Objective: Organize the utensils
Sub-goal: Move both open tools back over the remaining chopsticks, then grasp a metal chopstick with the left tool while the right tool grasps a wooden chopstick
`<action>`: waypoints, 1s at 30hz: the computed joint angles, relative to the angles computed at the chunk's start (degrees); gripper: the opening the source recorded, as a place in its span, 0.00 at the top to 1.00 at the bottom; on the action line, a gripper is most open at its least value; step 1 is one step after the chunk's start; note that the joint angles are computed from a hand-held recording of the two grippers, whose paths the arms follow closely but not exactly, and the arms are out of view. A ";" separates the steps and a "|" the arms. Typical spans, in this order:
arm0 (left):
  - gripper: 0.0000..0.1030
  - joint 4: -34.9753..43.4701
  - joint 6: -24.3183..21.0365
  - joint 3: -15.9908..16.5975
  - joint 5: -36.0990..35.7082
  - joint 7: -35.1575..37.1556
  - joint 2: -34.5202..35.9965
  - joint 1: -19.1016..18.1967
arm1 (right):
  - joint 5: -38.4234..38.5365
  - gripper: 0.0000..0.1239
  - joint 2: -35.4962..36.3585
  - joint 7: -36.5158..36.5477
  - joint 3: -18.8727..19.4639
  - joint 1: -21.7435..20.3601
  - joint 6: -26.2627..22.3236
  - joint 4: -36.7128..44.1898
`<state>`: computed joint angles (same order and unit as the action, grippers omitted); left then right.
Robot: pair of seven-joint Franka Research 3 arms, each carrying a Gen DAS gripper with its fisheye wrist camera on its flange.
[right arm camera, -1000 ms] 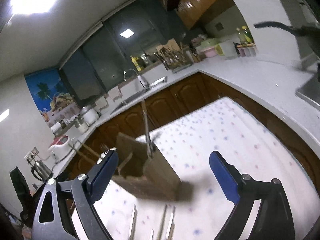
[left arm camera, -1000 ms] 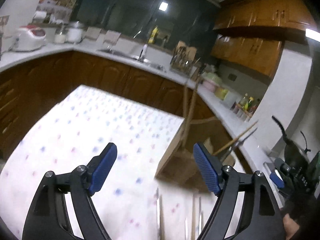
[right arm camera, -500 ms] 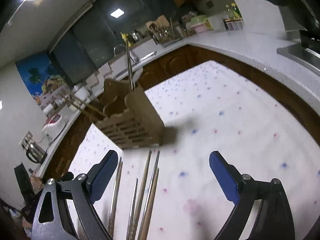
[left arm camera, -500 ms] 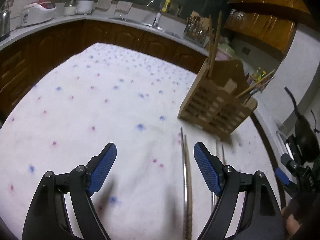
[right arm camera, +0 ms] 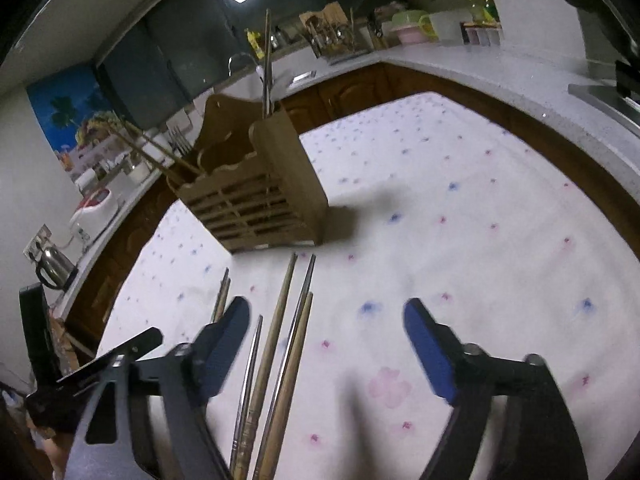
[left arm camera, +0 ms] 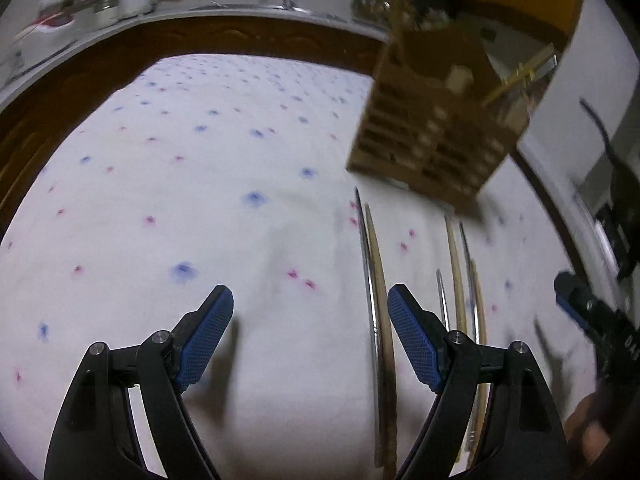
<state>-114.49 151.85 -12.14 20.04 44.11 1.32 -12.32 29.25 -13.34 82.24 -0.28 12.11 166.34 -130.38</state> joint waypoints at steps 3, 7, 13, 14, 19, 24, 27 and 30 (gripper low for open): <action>0.24 2.88 -3.69 -0.43 1.91 1.15 2.44 -0.83 | -1.25 0.49 0.23 0.93 0.39 -0.47 -1.04 0.13; 0.32 4.23 -5.17 -0.34 2.87 2.56 4.21 -1.60 | -1.33 0.54 0.20 0.78 0.19 -0.34 -1.77 0.22; 0.37 4.29 -4.18 0.08 2.85 4.21 4.61 -1.41 | -0.67 0.62 1.48 0.07 -0.14 -0.21 -3.45 1.67; 0.37 3.73 -3.69 0.09 2.83 4.95 4.27 -1.31 | -0.44 0.62 1.82 -0.16 -0.14 -0.15 -3.70 1.98; 0.46 2.90 -5.48 0.15 7.42 5.04 3.46 -1.93 | 0.68 0.64 3.30 -1.64 0.06 0.28 -4.68 3.33; 0.58 2.54 -3.01 -0.31 -4.99 11.89 3.00 0.01 | -0.01 0.68 5.73 -2.42 0.81 0.33 -6.14 5.86; 0.59 4.78 -2.15 -0.16 -8.90 13.80 4.33 0.54 | -2.56 0.72 7.52 -1.34 1.42 -0.17 -6.45 7.87; 0.59 9.13 -2.40 0.04 -8.00 13.96 7.17 0.41 | -6.56 0.75 10.94 1.12 1.71 -0.87 -8.40 11.68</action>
